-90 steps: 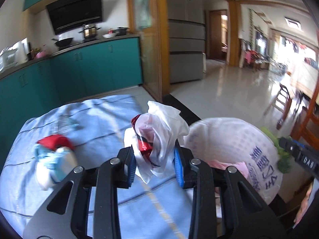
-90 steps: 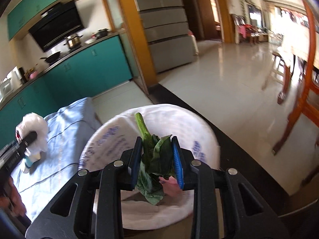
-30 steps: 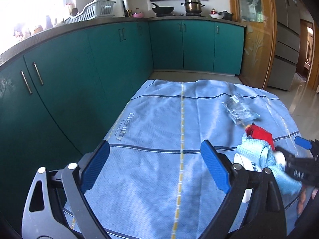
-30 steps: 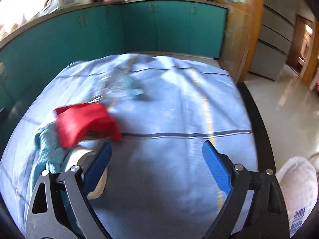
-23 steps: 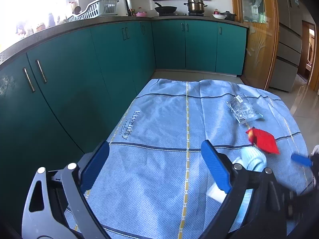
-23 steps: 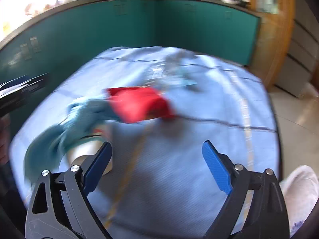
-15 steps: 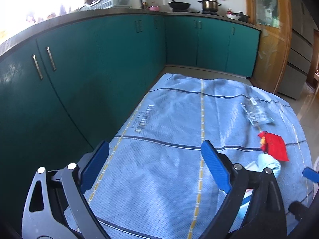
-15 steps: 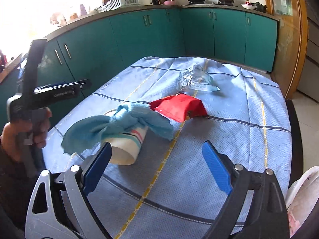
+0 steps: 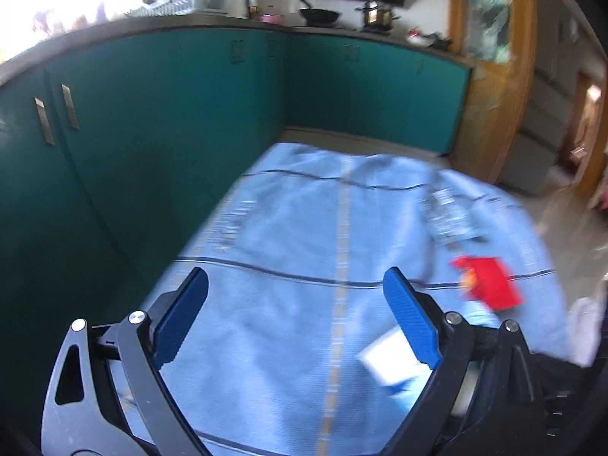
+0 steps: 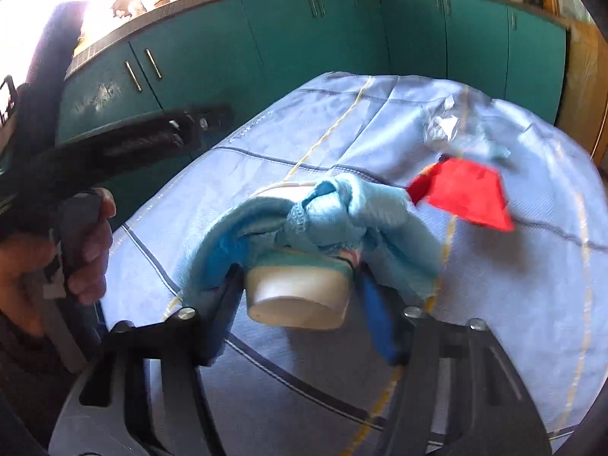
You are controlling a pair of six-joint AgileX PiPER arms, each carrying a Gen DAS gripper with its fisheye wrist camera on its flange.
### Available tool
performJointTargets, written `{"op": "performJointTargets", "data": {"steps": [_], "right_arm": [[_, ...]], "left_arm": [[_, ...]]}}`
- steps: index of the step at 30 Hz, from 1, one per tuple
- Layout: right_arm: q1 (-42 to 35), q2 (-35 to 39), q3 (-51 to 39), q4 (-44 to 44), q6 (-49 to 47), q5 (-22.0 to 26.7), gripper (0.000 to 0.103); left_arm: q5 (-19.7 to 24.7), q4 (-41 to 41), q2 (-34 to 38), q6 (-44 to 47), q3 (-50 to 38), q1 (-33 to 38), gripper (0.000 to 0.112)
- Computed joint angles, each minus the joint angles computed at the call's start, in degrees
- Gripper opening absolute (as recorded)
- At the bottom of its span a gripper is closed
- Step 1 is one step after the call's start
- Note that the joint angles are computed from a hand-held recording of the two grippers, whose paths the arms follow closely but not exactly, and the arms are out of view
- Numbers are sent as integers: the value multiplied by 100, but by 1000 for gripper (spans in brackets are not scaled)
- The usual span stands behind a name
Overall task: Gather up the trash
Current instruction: 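Grasp the white paper cup with the right tool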
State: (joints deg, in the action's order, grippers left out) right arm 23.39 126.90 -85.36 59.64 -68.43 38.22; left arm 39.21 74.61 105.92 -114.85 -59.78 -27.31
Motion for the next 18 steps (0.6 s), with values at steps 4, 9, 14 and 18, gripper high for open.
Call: {"op": "performJointTargets", "data": {"steps": [4, 9, 14, 18], "right_arm": [[-126, -72, 116, 111, -154, 145, 58], [-475, -708, 746, 303, -795, 213, 58], [-984, -1097, 1091, 302, -1217, 498, 55], [-1268, -988, 1040, 33, -937, 610, 55]], "left_arm": [[-789, 359, -124, -272, 163, 131, 93], [-674, 32, -14, -23, -3, 84, 93], [-874, 9, 6, -46, 14, 156, 93], [-1171, -162, 104, 264, -121, 148, 93]]}}
